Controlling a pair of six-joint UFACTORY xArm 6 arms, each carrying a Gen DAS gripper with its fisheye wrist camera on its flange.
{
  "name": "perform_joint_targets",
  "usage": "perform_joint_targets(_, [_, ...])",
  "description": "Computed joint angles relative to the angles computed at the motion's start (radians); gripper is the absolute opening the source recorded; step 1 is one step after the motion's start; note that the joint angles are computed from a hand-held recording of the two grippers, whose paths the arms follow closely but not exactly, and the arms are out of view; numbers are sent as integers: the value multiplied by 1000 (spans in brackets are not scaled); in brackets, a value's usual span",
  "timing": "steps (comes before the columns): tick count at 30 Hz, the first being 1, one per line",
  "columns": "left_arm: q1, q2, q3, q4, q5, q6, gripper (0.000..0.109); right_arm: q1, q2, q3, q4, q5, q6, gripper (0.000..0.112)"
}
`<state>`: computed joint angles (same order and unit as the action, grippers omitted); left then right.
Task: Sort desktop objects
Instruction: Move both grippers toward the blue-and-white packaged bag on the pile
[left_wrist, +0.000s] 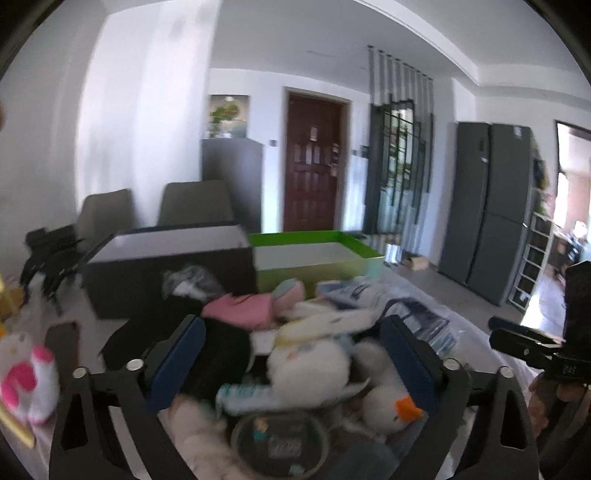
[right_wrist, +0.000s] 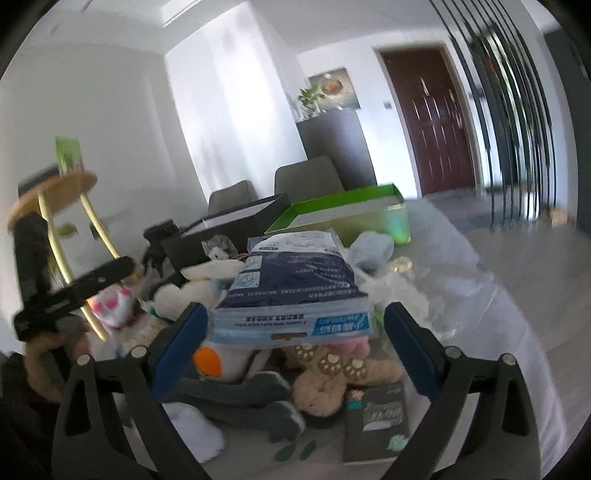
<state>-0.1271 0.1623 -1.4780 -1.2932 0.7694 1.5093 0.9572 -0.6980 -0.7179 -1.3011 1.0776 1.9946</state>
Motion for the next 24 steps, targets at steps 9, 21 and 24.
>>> perform_joint_targets(9, [-69,118,-239,210,133,-92,90,-99,-4,34,10,-177,161,82])
perform_joint_targets(21, [-127,414,-685,475,400,-353,77,-228,-60,86,99,-345,165,79])
perform_joint_targets(24, [-138,503,-818,521,442,-412,77,-253,-69,98,119,-381,169,77])
